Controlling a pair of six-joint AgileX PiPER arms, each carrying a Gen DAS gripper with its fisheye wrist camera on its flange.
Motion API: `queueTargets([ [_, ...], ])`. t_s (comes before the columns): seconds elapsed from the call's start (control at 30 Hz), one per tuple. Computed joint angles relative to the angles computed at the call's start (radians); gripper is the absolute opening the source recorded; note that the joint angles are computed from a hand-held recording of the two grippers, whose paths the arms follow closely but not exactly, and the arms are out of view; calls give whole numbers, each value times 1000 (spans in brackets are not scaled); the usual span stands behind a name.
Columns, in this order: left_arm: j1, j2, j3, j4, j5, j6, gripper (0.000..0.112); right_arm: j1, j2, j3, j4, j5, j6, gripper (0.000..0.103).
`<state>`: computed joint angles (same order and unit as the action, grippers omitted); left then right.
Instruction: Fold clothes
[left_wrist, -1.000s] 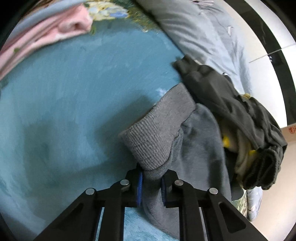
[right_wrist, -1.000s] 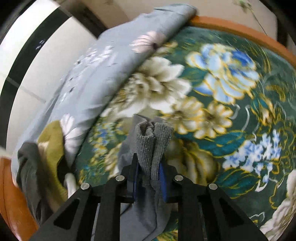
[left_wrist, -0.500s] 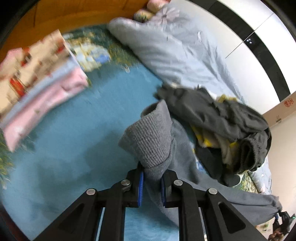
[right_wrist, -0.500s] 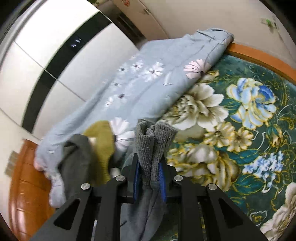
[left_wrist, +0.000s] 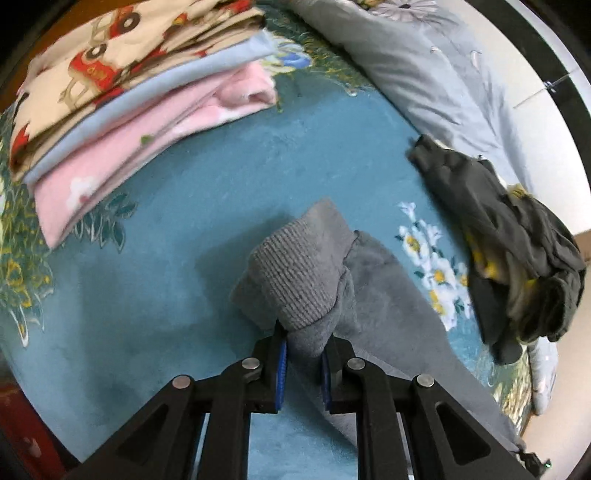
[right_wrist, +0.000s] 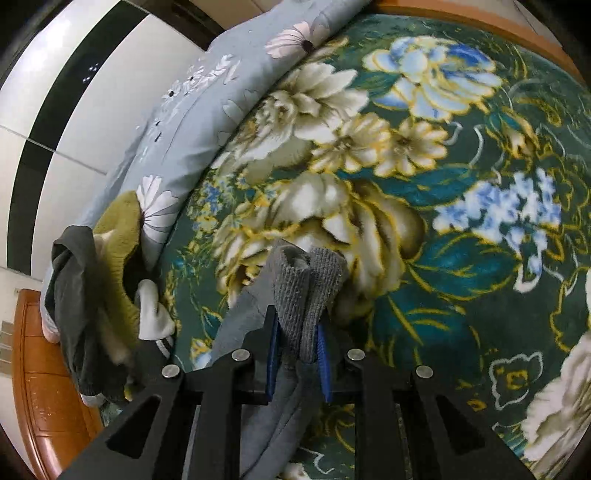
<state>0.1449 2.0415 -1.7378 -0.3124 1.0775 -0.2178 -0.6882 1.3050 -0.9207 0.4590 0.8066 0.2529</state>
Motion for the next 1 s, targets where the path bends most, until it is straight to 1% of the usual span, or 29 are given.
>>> queueTargets([
  [0.1,8,-15,23,-9,-13,-20,15,120,-24,-107,-98,22,39,19],
  [0.13,5,-18,27,-2,-14,-23,15,178,-28,-159,-150,36,54,19],
  [0.23,-7,-22,31,22,-13,-33,16,434,-21,-332,-388,86,164,19],
  [0.33,-16,-28,33,36,-13,-35,16,719,40,-478,-562,137,228,19],
  [0.4,-16,-34,39,39,-15,-32,16,881,106,-539,-604,141,236,19],
  [0.43,-15,-36,42,38,-15,-29,16,940,132,-551,-608,132,243,19],
  [0.47,-14,-39,46,38,-15,-26,16,1002,178,-563,-597,114,242,19],
  [0.53,-8,-42,52,27,-16,-21,16,1102,276,-587,-591,105,252,19],
  [0.63,-7,-43,53,26,-16,-17,16,1207,406,-627,-573,86,253,19],
  [0.73,-6,-36,47,25,-13,-19,16,1299,522,-663,-603,75,289,19],
  [0.8,-4,-32,46,20,-13,-20,16,1343,592,-698,-652,99,287,20],
  [0.9,1,-24,45,12,-13,-19,17,1362,626,-725,-659,128,274,21],
  [1.0,5,-7,32,7,2,-29,19,1337,633,-759,-547,155,148,27],
])
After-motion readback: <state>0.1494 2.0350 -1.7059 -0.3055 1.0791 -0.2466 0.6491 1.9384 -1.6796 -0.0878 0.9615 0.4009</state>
